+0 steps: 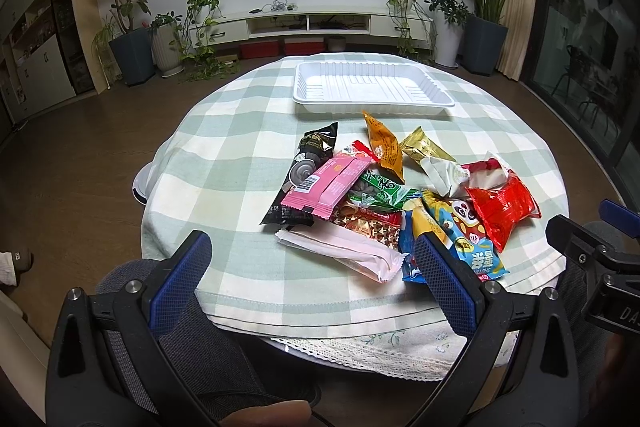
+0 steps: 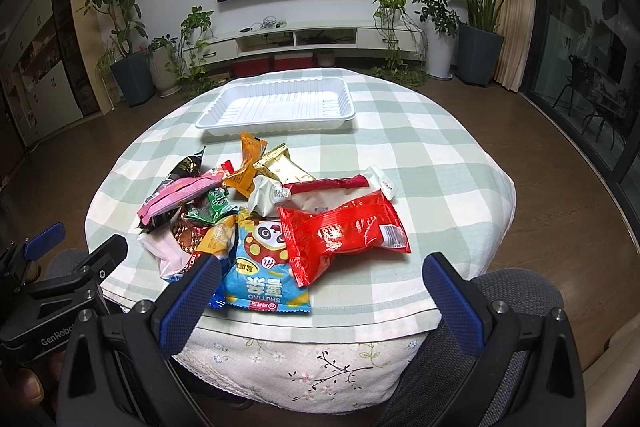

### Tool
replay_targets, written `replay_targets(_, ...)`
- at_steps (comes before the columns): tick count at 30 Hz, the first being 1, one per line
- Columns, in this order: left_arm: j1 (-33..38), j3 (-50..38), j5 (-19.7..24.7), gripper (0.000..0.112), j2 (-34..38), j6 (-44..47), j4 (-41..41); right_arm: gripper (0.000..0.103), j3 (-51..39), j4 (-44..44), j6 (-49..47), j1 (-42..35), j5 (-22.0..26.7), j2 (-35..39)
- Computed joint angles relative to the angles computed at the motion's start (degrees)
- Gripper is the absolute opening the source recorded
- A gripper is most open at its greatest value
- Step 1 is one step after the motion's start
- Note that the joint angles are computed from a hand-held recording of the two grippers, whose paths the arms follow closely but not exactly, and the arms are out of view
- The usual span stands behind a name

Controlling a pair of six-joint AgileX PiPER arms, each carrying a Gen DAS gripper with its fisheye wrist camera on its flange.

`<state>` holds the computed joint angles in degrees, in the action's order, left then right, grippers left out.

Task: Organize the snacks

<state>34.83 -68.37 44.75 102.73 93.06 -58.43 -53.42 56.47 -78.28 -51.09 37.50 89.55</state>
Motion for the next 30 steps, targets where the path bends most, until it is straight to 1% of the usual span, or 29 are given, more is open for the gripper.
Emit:
replay_targets(8, -0.1, -0.1, 0.0, 0.103, 0.0, -0.3, 0.2, 0.103, 0.2, -0.3, 0.3, 0.0, 0.1, -0.3)
replay_targets(10, -0.1, -0.1, -0.1, 0.103, 0.1, -0.2, 0.1, 0.103, -0.9, -1.8, 2.4, 0.4, 0.5, -0.5)
replay_targets(11, -0.1, -0.1, -0.1, 0.103, 0.0, -0.3, 0.2, 0.103, -0.3, -0.9, 1.1, 0.2, 0.2, -0.2)
replay_targets(16, 0.0, -0.2, 0.3, 0.103, 0.1, -0.4, 0.2, 0.103, -0.3, -0.6, 0.7, 0.3, 0.2, 0.3)
replay_targets(18, 0.4, -1.1, 1.7, 0.103, 0.8, -0.6, 0.0, 0.103, 0.6, 0.4, -0.8, -0.3, 0.6, 0.2)
replay_targets(19, 0.9, -1.7, 3.1, 0.103, 1.4, -0.3, -0.6, 0.103, 0.6, 1.0, -1.5, -0.9, 1.4, 0.4)
replay_targets(20, 1.6, -2.7, 5.4, 0.103, 2.3, 0.5, -1.3, 0.103, 0.8, 2.2, -1.8, -0.3, 1.6, 0.9)
replay_targets(21, 2.4, -4.0, 8.2, 0.103, 3.4, 0.9, -1.5, 0.103, 0.6, 3.7, -3.1, -1.0, 3.4, 1.7)
replay_targets(22, 3.2, -6.7, 13.3, 0.103, 5.5, 1.0, -1.3, 0.103, 0.1, 4.3, -3.7, -1.7, 5.2, 2.4)
replay_targets(23, 3.7, -8.5, 16.1, 0.103, 6.9, 0.9, -0.8, 0.103, -1.1, 3.7, -3.0, -2.1, 7.0, 3.1)
replay_targets(24, 4.4, -9.9, 19.2, 0.103, 8.2, 1.5, -0.9, 0.103, -2.8, 3.1, -2.1, -2.9, 10.4, 4.3)
replay_targets(25, 4.9, -10.0, 20.0, 0.103, 8.4, 2.3, -1.1, 0.103, -4.5, 2.6, -0.9, -3.8, 14.0, 6.1)
replay_targets(26, 5.1, -9.8, 19.7, 0.103, 8.3, 3.0, -0.6, 0.103, -6.4, 1.7, 1.2, -4.3, 16.9, 7.8)
replay_targets(28, 3.1, -10.6, 17.6, 0.103, 8.3, 0.8, 5.3, 0.103, -9.7, 0.2, 5.2, -5.2, 22.3, 11.5)
replay_targets(29, 2.6, -10.7, 16.2, 0.103, 8.4, -0.2, 6.6, 0.103, -10.8, -0.9, 6.0, -5.1, 23.7, 12.6)
replay_targets(30, 2.9, -10.6, 14.5, 0.103, 8.5, -0.6, 6.3, 0.103, -11.1, -1.3, 5.8, -4.9, 24.2, 12.9)
